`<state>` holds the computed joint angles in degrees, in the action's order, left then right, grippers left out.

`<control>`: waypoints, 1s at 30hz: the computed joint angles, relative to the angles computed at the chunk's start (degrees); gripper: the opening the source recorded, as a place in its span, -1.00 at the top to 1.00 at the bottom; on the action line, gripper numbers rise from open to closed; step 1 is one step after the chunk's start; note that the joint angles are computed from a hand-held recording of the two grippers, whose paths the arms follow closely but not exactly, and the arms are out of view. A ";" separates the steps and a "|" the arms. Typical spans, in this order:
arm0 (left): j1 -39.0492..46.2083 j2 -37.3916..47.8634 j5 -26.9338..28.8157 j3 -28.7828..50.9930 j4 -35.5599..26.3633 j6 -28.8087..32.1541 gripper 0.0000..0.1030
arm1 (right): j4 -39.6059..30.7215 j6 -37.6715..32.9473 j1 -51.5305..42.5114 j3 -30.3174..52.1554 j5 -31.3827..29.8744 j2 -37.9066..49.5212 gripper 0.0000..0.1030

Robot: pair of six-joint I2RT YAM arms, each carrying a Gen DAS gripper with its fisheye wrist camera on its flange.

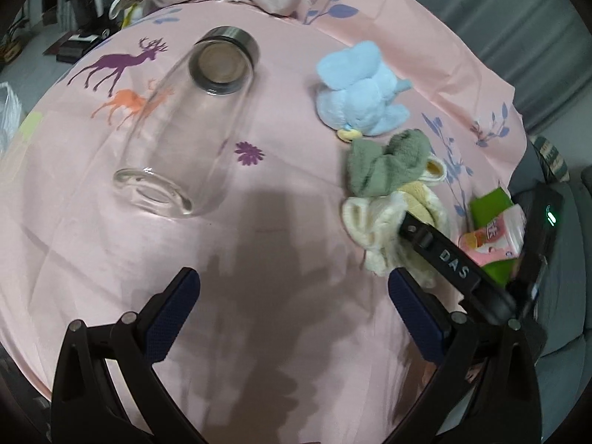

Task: Organize soft objects
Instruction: 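Move the right gripper to the cream towel and grasp it, then lift the cream towel with the right gripper toward the green box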

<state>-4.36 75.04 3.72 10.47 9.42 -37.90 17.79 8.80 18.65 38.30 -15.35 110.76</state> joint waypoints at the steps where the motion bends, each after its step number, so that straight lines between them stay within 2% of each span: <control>1: 0.81 -1.10 0.86 -0.53 0.07 0.02 -0.97 | -0.43 -1.74 0.11 -0.67 -0.98 -1.27 0.16; 3: 3.71 -3.20 4.48 -2.22 1.78 -0.61 -0.97 | -6.39 -3.81 0.15 0.00 -1.11 -3.61 0.45; 4: 4.91 -3.84 6.10 -2.68 2.16 -0.94 -0.97 | -8.62 -4.37 0.24 -0.30 -0.14 -5.31 0.48; 8: 10.07 -5.85 11.22 -4.16 3.40 -2.66 -0.97 | -19.42 -9.23 -3.91 -3.16 -7.02 -15.96 0.49; 10: 11.40 -8.15 11.15 -4.50 2.05 -3.26 -0.97 | -28.00 -13.95 -7.10 -4.40 -11.24 -23.18 0.50; 12: 12.26 -9.73 10.65 -4.51 0.78 -3.70 -0.97 | -32.40 -16.79 -9.54 -5.45 -16.74 -27.68 0.49; 16: 13.08 -10.73 10.45 -4.22 -0.39 -4.20 -0.97 | -38.62 -20.49 -8.82 -6.39 -20.72 -33.38 0.49; 20: 13.86 -11.62 10.82 -4.32 -1.23 -4.06 -0.97 | -42.54 -22.45 -6.68 -2.35 -27.82 -24.15 0.49; 22: 14.85 -12.40 11.21 -4.72 -1.47 -3.80 -0.97 | -41.58 -19.94 -6.52 -0.67 -28.58 -19.11 0.49; 25: 14.05 -11.63 10.45 -4.53 -1.16 -3.70 -0.97 | -36.46 -13.88 -7.37 0.15 -25.90 -13.97 0.49; 28: 10.79 -9.42 9.68 -3.84 -0.56 -3.14 -0.95 | -29.80 -6.07 -8.51 1.20 -20.29 -7.72 0.49; 30: 7.75 -7.52 8.99 -3.58 1.14 -2.79 -0.91 | -27.91 -4.27 -9.72 3.08 -21.28 -2.78 0.49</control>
<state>3.39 67.52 12.71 6.89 10.57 -40.69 -10.12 4.53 8.93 41.38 -36.62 107.98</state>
